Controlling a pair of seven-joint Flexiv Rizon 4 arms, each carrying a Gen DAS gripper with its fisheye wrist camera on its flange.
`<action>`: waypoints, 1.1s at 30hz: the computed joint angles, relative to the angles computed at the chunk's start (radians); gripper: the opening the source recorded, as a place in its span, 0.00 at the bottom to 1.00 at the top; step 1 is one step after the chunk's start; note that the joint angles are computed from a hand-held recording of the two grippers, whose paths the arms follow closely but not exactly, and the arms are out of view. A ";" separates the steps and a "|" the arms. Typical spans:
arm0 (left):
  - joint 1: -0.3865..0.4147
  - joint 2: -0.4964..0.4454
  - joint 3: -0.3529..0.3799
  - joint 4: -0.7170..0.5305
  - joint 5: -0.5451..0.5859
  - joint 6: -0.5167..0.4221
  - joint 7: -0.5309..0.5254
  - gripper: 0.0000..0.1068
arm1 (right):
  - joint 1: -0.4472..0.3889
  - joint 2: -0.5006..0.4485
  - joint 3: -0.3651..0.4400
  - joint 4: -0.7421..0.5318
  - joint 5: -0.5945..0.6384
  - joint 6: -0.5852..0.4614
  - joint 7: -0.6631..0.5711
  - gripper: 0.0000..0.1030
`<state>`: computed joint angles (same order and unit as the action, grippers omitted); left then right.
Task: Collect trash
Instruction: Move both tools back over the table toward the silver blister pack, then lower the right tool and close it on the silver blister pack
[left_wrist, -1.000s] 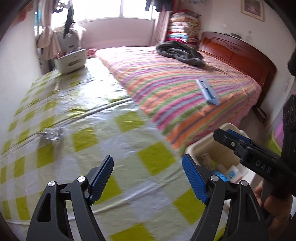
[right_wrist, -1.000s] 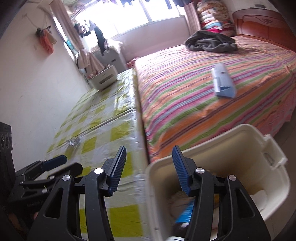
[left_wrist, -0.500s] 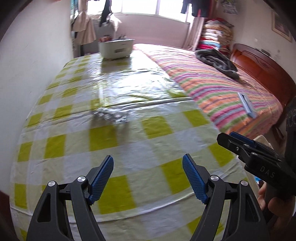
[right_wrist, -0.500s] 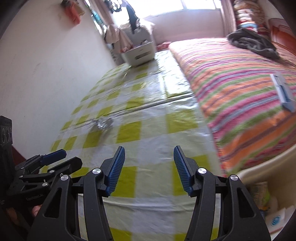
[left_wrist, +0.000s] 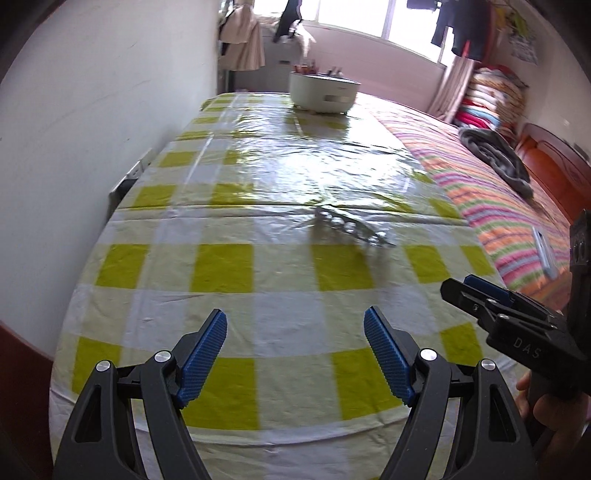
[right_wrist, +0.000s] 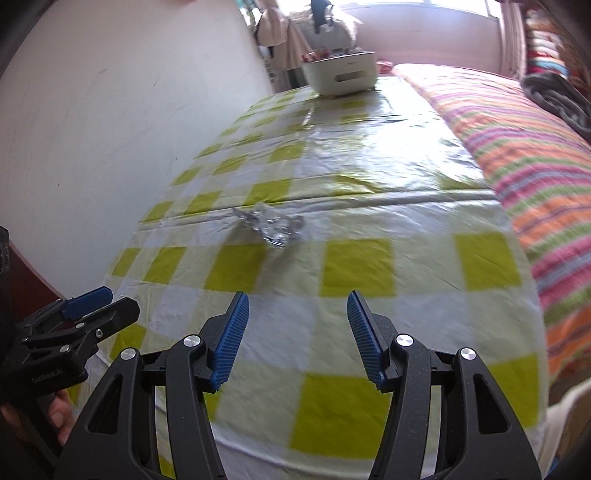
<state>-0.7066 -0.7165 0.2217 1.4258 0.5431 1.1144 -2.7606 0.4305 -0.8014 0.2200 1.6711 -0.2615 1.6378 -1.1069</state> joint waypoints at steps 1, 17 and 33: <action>0.002 0.002 0.001 0.005 -0.001 0.001 -0.002 0.70 | 0.001 -0.009 0.005 -0.018 -0.007 -0.015 -0.004 0.54; 0.038 -0.017 -0.010 0.003 -0.063 0.033 0.033 0.70 | 0.051 -0.159 -0.005 -0.333 -0.007 -0.266 -0.094 0.60; 0.038 -0.024 -0.005 0.006 -0.099 0.045 0.070 0.70 | 0.106 -0.235 -0.019 -0.518 0.004 -0.455 -0.307 0.43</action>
<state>-0.6691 -0.7408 0.2168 1.4319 0.4438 1.1596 -2.6905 0.5370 -1.0368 0.2009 1.1533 -0.2579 1.1829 -1.4140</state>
